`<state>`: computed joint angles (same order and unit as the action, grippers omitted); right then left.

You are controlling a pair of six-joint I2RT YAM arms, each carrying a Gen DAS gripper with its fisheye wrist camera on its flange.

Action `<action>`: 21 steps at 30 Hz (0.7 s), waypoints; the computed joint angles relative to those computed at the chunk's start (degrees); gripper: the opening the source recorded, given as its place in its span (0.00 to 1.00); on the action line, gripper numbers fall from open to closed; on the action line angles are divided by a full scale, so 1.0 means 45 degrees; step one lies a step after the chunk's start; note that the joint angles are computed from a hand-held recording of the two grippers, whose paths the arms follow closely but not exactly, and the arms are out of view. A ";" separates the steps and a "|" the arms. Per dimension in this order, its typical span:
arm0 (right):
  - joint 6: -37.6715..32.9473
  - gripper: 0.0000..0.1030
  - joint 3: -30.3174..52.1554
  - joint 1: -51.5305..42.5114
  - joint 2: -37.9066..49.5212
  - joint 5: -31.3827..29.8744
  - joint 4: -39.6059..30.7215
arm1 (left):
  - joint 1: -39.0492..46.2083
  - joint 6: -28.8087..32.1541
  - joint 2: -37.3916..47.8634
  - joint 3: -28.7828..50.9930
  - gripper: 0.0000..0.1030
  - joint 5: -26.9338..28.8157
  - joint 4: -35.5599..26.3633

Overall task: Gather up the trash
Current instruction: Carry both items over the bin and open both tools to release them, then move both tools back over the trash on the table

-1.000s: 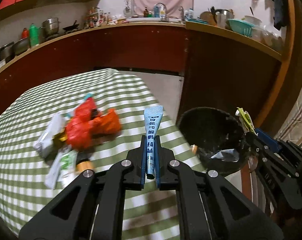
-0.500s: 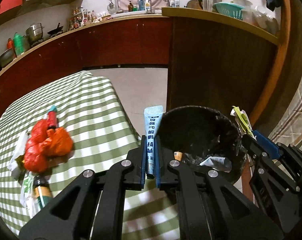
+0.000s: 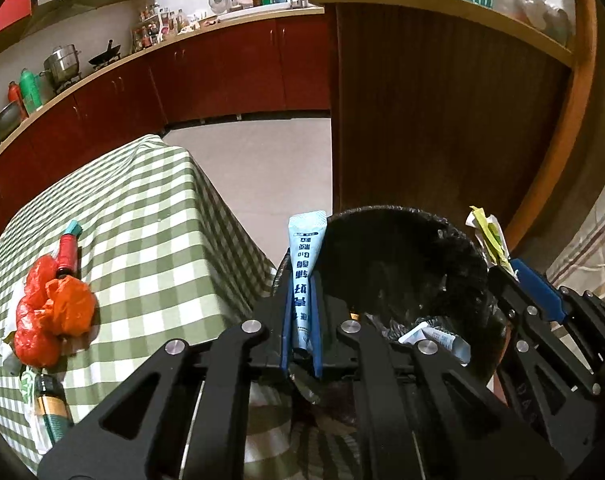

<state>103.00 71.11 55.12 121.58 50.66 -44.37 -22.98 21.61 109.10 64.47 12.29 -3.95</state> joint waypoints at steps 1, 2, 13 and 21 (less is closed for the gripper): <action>-0.0106 0.17 -0.0161 -0.0067 -0.0063 -0.0022 0.0200 | -0.0064 -0.0102 0.0101 0.0061 0.09 -0.0096 0.0021; -0.0230 0.18 -0.0293 -0.0131 -0.0111 -0.0071 0.0395 | -0.0094 -0.0152 0.0159 0.0097 0.10 -0.0147 0.0020; 0.0394 0.40 -0.0488 -0.0084 -0.0321 0.0058 -0.0057 | -0.0009 -0.0381 0.0320 0.0497 0.39 -0.0041 -0.0435; 0.1814 0.65 0.1231 0.0424 0.0445 0.0491 -0.2535 | 0.0970 -0.0076 -0.0407 0.0175 0.53 0.0593 -0.0701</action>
